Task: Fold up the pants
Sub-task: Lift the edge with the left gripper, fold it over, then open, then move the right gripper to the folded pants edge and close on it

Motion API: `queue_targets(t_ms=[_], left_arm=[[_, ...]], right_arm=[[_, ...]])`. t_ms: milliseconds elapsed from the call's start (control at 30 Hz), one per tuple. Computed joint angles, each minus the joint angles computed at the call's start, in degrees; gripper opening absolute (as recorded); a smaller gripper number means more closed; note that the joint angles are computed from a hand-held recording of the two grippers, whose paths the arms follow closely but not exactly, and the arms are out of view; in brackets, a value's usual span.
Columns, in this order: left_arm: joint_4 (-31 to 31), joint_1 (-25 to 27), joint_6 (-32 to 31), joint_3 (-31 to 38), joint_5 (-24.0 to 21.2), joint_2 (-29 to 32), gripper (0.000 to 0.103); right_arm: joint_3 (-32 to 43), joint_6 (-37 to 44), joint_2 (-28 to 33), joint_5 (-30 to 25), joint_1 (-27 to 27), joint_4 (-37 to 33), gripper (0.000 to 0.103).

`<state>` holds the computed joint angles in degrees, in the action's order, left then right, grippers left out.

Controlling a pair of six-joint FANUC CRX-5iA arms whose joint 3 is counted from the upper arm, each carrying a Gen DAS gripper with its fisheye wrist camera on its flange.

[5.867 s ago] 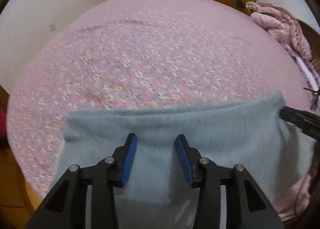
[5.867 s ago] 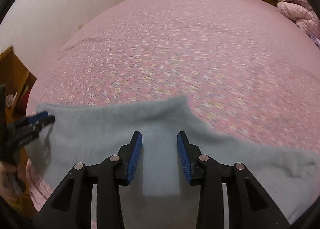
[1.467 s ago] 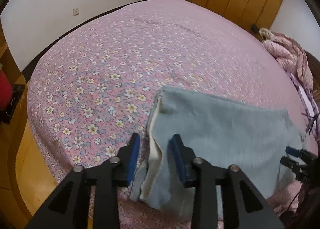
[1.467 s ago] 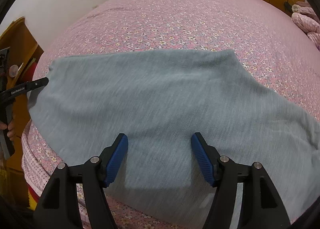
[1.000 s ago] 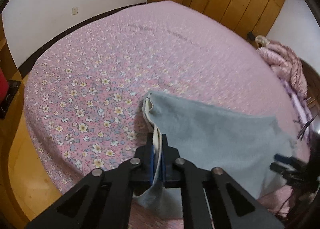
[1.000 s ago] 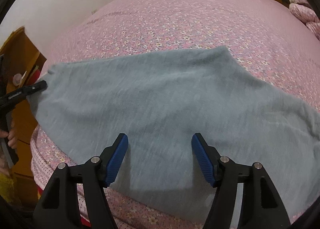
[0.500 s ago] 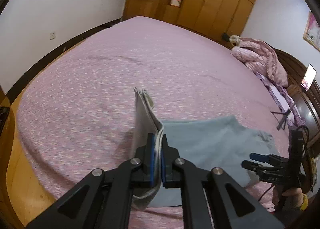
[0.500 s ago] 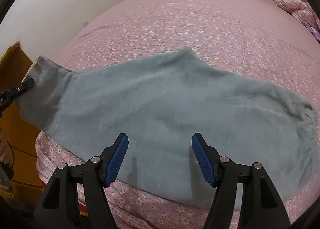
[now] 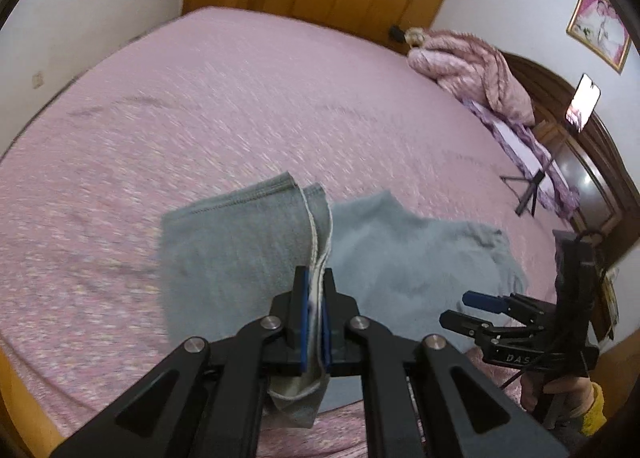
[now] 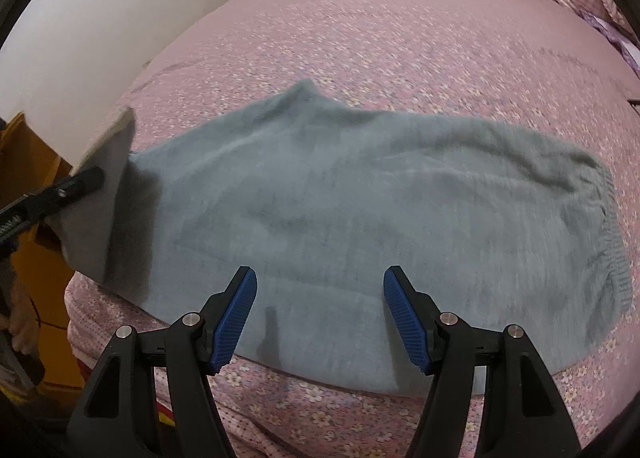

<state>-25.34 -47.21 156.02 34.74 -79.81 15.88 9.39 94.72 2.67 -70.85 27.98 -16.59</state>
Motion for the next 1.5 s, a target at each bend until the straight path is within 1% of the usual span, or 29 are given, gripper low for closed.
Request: queue_targets(t_ms=[67, 200, 333, 433, 500, 567, 600, 667, 767, 867, 967, 1033, 1200, 1267, 1500], left_arm=[[2.9, 1.4, -1.3, -0.7, 1.8, 0.9, 0.005], [7.5, 3.4, -4.3, -0.8, 3.2, 3.5, 0.005], [9.8, 4.5, -6.0, -0.9, 3.2, 5.1, 0.005], [10.6, 4.9, -5.9, -1.4, 3.6, 5.6, 0.006], [10.7, 5.0, -5.9, -1.1, 3.4, 5.8, 0.010], [11.0, 5.0, -6.2, -1.3, 3.8, 5.7, 0.017], [10.9, 4.9, -6.3, -1.1, 3.6, 5.8, 0.019], [10.5, 4.5, -6.6, 0.4, 2.4, 6.6, 0.028], [9.1, 3.4, -6.3, 2.2, 0.6, 7.1, 0.038], [7.4, 2.5, -5.5, 2.4, -0.8, 6.2, 0.045], [5.0, 1.4, -4.1, 3.2, -4.1, 5.6, 0.052], [3.7, 0.9, -2.3, 2.8, -5.9, 4.7, 0.054], [1.7, 0.3, 2.3, -0.4, -8.2, 1.4, 0.056], [0.6, -0.1, 4.0, -1.5, -9.9, 0.4, 0.056], [-0.8, -0.2, 8.7, -5.9, -12.2, -3.0, 0.057]], right_arm=[[-0.1, -0.1, 0.1, -0.2, -0.3, 0.1, 0.068], [-0.2, 0.0, 0.6, -0.4, -0.8, -0.2, 0.068], [-0.9, 0.2, 0.5, 0.0, -0.4, 0.4, 0.068], [-1.4, 0.3, 0.1, 0.3, -0.2, 0.7, 0.068], [-1.4, 0.3, 0.2, 0.4, -0.3, 0.5, 0.068], [-1.4, 0.4, 0.3, 0.5, -0.4, 0.3, 0.068], [-1.4, 0.4, 0.3, 0.6, -0.5, 0.2, 0.069], [-1.5, 0.5, 0.2, 0.6, -0.5, 0.2, 0.069], [-1.6, 0.5, 0.2, 0.7, -0.5, 0.2, 0.069], [-1.4, 0.4, 0.2, 0.5, -0.4, 0.4, 0.069], [-1.4, 0.1, 0.4, 0.5, -0.1, 0.9, 0.069], [-1.1, 0.0, 0.6, 0.4, 0.2, 1.3, 0.069], [-0.3, -1.5, 1.2, -0.1, 1.2, 2.8, 0.069], [0.1, -2.2, 1.5, -0.5, 1.6, 3.3, 0.069], [4.2, -1.7, 3.0, -3.0, 2.8, 1.4, 0.069]])
